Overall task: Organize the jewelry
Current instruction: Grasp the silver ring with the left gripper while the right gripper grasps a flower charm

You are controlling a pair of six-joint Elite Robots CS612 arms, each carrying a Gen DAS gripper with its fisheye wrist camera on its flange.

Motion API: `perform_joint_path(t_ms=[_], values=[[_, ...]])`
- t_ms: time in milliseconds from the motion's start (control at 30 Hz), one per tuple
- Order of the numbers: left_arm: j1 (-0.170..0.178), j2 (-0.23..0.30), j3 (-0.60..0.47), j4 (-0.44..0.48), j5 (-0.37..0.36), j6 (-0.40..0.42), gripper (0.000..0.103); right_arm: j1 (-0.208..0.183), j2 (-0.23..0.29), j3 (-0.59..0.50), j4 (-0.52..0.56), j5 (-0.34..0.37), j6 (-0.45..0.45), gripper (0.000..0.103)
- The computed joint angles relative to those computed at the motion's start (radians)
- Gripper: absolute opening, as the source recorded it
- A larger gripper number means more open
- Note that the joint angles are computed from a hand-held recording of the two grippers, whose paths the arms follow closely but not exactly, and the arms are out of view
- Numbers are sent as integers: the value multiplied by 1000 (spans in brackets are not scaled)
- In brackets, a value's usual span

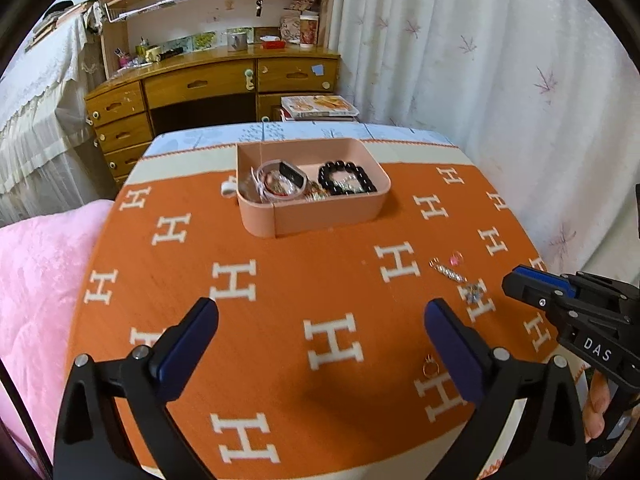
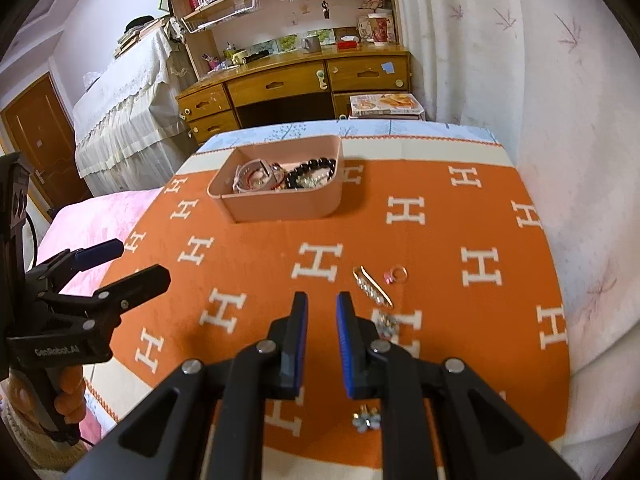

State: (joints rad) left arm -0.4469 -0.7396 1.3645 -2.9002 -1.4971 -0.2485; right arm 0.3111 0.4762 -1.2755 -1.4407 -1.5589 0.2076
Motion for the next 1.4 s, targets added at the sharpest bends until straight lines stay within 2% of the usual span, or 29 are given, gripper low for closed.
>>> perform_joint_path(t_ms=[167,467,667,800,867,933,1100,1167,1300,1367,1400], values=[[-2,-3,35,-4,-28,17,102,-2,29,-50,39,-10,1,15],[-15,19,46,52,-95,74,102,-13,80,-117,99,2,6,15],[-35,26,39,25,-116,128,99,-15,108,-150,118,-14,14,15],[-49,40,10,57,-110,138,93,-17,116,-157,105,-18,24,17],[-56,48,-6,73,-100,137,90,-16,119,-159,91,-30,20,26],[-62,53,-17,88,-85,135,84,-16,124,-163,73,-38,18,30],[-73,67,-44,143,-67,129,65,-26,123,-156,62,-17,23,30],[-83,70,-44,142,-24,134,63,-28,120,-149,58,-18,24,30],[-88,71,-44,137,-12,124,60,-31,119,-146,49,-16,28,31],[-90,72,-42,127,-11,124,55,-32,120,-146,47,-20,27,31],[-91,71,-40,120,-10,126,47,-33,121,-146,46,-22,25,31]])
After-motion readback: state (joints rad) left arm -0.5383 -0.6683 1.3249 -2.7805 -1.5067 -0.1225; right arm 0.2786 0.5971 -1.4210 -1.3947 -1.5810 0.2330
